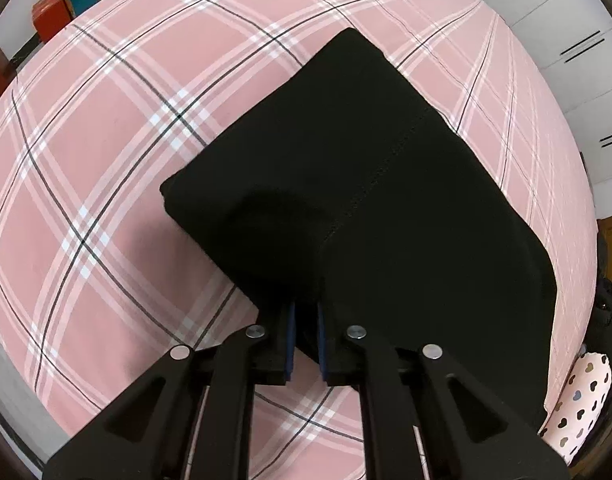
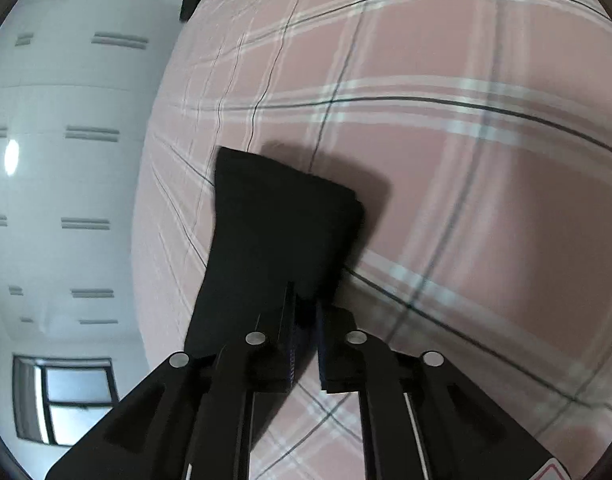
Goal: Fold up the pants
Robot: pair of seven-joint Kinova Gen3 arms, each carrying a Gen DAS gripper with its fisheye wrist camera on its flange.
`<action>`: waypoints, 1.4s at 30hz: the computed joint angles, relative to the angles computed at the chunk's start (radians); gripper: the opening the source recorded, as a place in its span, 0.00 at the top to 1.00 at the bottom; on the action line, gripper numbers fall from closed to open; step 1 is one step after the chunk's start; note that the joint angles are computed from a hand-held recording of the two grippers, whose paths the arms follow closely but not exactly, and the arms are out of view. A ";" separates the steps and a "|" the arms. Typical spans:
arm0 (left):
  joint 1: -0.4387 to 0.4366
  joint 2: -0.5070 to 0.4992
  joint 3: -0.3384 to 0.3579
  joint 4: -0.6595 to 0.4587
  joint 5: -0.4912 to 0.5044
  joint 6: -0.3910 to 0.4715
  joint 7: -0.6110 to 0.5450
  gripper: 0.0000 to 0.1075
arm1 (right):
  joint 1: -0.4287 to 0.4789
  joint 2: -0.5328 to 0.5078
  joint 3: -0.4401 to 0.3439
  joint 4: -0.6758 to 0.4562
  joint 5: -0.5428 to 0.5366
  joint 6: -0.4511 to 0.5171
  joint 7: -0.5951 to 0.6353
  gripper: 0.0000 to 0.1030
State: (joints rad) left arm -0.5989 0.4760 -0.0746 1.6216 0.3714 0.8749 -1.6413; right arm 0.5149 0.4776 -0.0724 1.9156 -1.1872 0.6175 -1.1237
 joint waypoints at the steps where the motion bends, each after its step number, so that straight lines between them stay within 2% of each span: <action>1: 0.005 -0.001 0.002 -0.001 -0.008 -0.003 0.008 0.91 | -0.046 -0.026 0.038 0.004 0.041 -0.022 -0.024 0.81; 2: 0.029 -0.009 0.001 0.014 -0.012 -0.020 0.025 0.91 | -0.090 -0.041 0.081 -0.005 0.081 -0.028 -0.033 0.78; 4: 0.041 -0.022 0.004 0.024 -0.017 -0.056 0.029 0.93 | -0.136 -0.084 0.110 -0.003 0.163 -0.061 -0.064 0.72; 5: 0.062 -0.034 -0.001 0.029 -0.035 -0.084 0.029 0.93 | -0.138 -0.105 0.097 0.005 0.190 -0.086 -0.074 0.63; 6: 0.065 -0.046 -0.002 0.031 -0.046 -0.098 0.014 0.93 | -0.124 -0.129 0.066 0.017 0.215 -0.112 -0.074 0.60; 8: 0.054 -0.084 0.014 0.048 -0.043 -0.147 -0.025 0.93 | -0.095 -0.172 -0.002 0.037 0.261 -0.149 -0.066 0.59; 10: 0.056 -0.086 0.011 0.042 -0.055 -0.162 -0.012 0.91 | -0.121 -0.194 -0.020 0.038 0.332 -0.176 -0.089 0.59; 12: 0.086 -0.026 -0.031 0.021 -0.104 -0.130 0.013 0.90 | -0.203 -0.213 0.028 0.049 0.413 -0.190 -0.122 0.57; 14: 0.049 -0.013 0.000 0.040 -0.094 -0.140 -0.005 0.89 | -0.283 -0.214 0.090 0.044 0.495 -0.172 -0.174 0.57; 17: 0.023 -0.066 0.019 0.106 -0.057 -0.195 -0.066 0.82 | -0.292 -0.231 0.060 0.067 0.575 -0.192 -0.230 0.56; 19: 0.019 -0.112 0.034 0.152 -0.099 -0.238 -0.062 0.69 | -0.320 -0.236 0.061 0.068 0.646 -0.210 -0.288 0.50; 20: 0.028 -0.133 0.025 0.165 -0.121 -0.244 -0.046 0.66 | -0.335 -0.235 0.071 0.053 0.683 -0.200 -0.324 0.48; 24: 0.165 -0.209 -0.104 0.185 -0.280 -0.229 0.103 0.67 | -0.319 -0.231 0.064 0.033 0.740 -0.209 -0.395 0.46; 28: 0.206 -0.316 -0.075 0.251 -0.443 -0.250 0.246 0.67 | -0.365 -0.208 0.124 -0.033 0.891 -0.196 -0.469 0.45; 32: 0.380 -0.384 -0.113 0.292 -0.605 -0.244 0.390 0.63 | -0.367 -0.113 0.113 -0.175 1.000 -0.157 -0.461 0.42; 34: 0.430 -0.392 -0.082 0.310 -0.661 -0.245 0.471 0.55 | -0.364 -0.056 0.101 -0.253 1.027 -0.123 -0.454 0.34; 37: 0.465 -0.389 -0.016 0.315 -0.717 -0.236 0.582 0.50 | -0.337 0.059 0.063 -0.392 1.020 -0.035 -0.376 0.34; 38: 0.483 -0.381 -0.006 0.313 -0.740 -0.232 0.617 0.50 | -0.320 0.093 0.038 -0.430 1.018 -0.004 -0.350 0.55; 39: 0.499 -0.372 -0.001 0.311 -0.758 -0.230 0.644 0.50 | -0.314 0.112 0.031 -0.450 1.011 0.011 -0.329 0.83; 40: 0.521 -0.354 0.008 0.295 -0.774 -0.211 0.668 0.50 | -0.292 0.112 0.012 -0.462 0.988 0.009 -0.311 0.93; 42: 0.541 -0.335 0.011 0.273 -0.776 -0.190 0.687 0.50 | -0.223 0.077 -0.041 -0.440 0.908 -0.042 -0.254 0.94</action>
